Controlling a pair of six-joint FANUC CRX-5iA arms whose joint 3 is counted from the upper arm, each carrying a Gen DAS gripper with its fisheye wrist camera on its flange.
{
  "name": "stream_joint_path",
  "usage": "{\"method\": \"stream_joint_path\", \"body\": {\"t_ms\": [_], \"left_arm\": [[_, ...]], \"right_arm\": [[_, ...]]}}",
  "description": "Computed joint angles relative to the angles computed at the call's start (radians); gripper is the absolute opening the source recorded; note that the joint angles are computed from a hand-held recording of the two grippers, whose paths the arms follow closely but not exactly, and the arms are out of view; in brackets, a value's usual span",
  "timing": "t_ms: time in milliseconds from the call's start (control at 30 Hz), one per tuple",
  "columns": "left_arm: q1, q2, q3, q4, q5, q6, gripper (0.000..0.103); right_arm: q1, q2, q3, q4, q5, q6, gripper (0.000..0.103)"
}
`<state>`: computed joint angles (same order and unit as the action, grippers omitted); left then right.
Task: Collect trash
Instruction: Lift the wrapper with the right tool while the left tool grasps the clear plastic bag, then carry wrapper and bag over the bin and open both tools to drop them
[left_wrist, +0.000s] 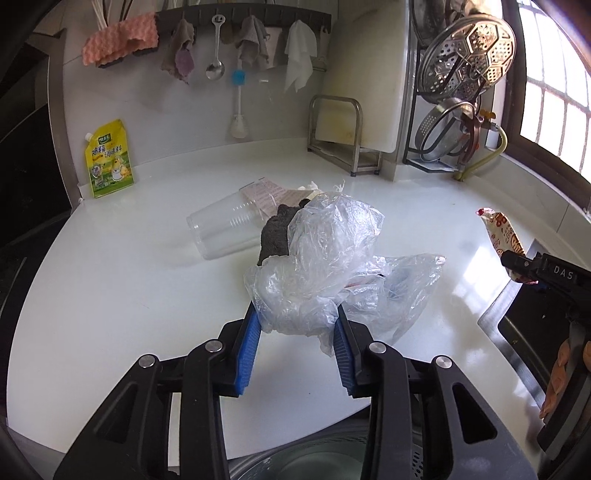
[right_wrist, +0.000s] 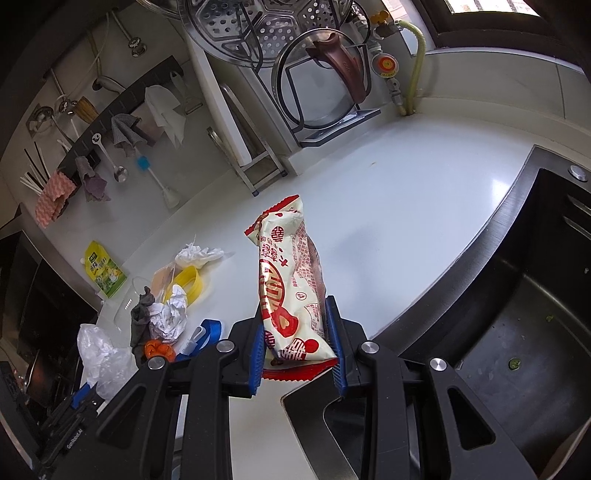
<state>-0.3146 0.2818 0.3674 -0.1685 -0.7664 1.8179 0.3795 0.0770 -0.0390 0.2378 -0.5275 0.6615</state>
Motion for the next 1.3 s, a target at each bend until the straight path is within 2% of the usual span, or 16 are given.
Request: {"method": "stream_joint_path", "body": {"t_ms": [200,400,567,633,867,1067,1300], "left_arm": [[0.011,-0.049,-0.043,-0.016,0.004,-0.016,0.036],[0.028,-0.131,-0.144,-0.006,0.037,-0.07,0.036],[0.057,-0.209,-0.256,0.062,0.087,-0.167,0.036],[0.067,-0.241,-0.301,0.085,0.114,-0.2,0.036],[0.097,-0.332,-0.453,0.234,0.179,-0.377,0.036],[0.11,-0.39,-0.56,0.317,0.196,-0.485,0.036],[0.131,-0.427,-0.626,0.327,0.16,-0.525,0.036]], "right_arm": [[0.018,-0.006,-0.017,0.057,0.0,-0.034,0.028],[0.076,-0.037,-0.078,0.214,0.008,-0.127,0.028],[0.16,-0.132,-0.233,0.431,0.027,-0.31,0.028],[0.199,-0.171,-0.292,0.506,0.002,-0.394,0.028],[0.362,-0.306,-0.447,0.658,-0.105,-0.659,0.028],[0.517,-0.37,-0.524,0.681,-0.201,-0.788,0.028],[0.633,-0.376,-0.539,0.648,-0.293,-0.801,0.029]]}}
